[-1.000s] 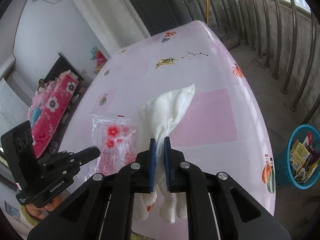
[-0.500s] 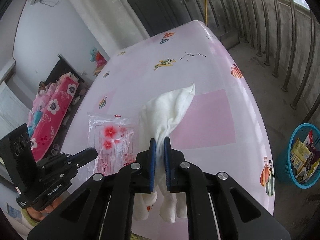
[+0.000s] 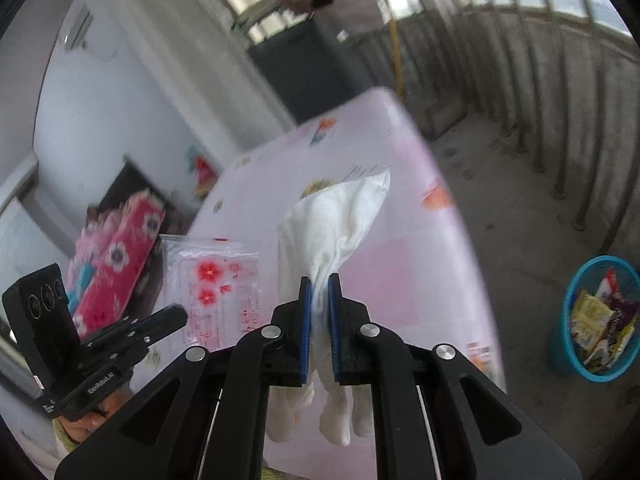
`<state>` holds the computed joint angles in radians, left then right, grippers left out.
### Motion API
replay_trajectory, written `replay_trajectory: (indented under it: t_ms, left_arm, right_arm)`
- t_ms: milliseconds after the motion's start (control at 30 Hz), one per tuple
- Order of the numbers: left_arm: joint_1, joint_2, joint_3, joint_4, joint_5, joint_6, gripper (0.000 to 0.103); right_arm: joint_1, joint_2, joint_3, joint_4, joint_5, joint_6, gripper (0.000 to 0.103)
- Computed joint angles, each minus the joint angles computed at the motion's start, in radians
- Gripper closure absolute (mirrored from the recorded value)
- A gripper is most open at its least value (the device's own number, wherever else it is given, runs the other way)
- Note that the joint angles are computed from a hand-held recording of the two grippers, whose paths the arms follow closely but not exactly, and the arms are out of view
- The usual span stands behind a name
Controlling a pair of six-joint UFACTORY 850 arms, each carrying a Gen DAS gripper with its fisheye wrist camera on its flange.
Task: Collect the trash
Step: 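Carry clear bag and white glove to the wastebasket and release both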
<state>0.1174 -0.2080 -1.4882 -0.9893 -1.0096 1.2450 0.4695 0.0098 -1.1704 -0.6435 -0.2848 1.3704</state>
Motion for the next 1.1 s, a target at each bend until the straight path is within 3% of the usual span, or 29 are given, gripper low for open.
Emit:
replay_trajectory:
  t_ms: [167,300,433,600,767,967,1000,1033,1067,1100]
  left_arm:
    - [-0.078,-0.019,-0.058,-0.036,-0.062,0.035,0.103]
    - [-0.164,-0.059,-0.116,-0.032,-0.117,0.027,0.103]
    - [-0.278,-0.149,-0.216,0.015,-0.177,-0.058,0.103]
    - [-0.423,-0.278,-0.342,0.120,-0.199,-0.198,0.103]
    - [-0.541,-0.397,-0.447,0.225,-0.187,-0.316,0.103]
    - [-0.663,-0.591,-0.681,0.326,-0.238,-0.438,0.103]
    - [-0.680,-0.639,-0.736,0.344,-0.260,-0.468,0.100]
    - [-0.689,-0.676,-0.781,0.365,-0.274,-0.499,0.094]
    - [-0.706,-0.717,-0.822,0.392,-0.277,-0.551,0.088]
    - [-0.715,-0.724,-0.823,0.399,-0.272,-0.569,0.073]
  right_arm:
    - [-0.011,0.170,0.145,-0.363,-0.133,0.431,0.094]
    - [-0.037,0.288,0.255,-0.418,-0.289,0.583,0.094]
    - [-0.074,0.342,0.323,-0.384,-0.453,0.632,0.094]
    - [-0.196,0.370,0.400,-0.329,-0.409,0.666,0.094]
    - [-0.328,0.354,0.461,-0.259,-0.297,0.636,0.094]
    - [-0.509,0.273,0.500,-0.223,-0.139,0.580,0.091]
    - [-0.542,0.249,0.508,-0.224,-0.105,0.569,0.088]
    - [-0.578,0.222,0.525,-0.237,-0.049,0.573,0.072]
    - [-0.599,0.196,0.531,-0.227,-0.023,0.562,0.047]
    - [-0.612,0.157,0.528,-0.176,-0.032,0.522,0.043]
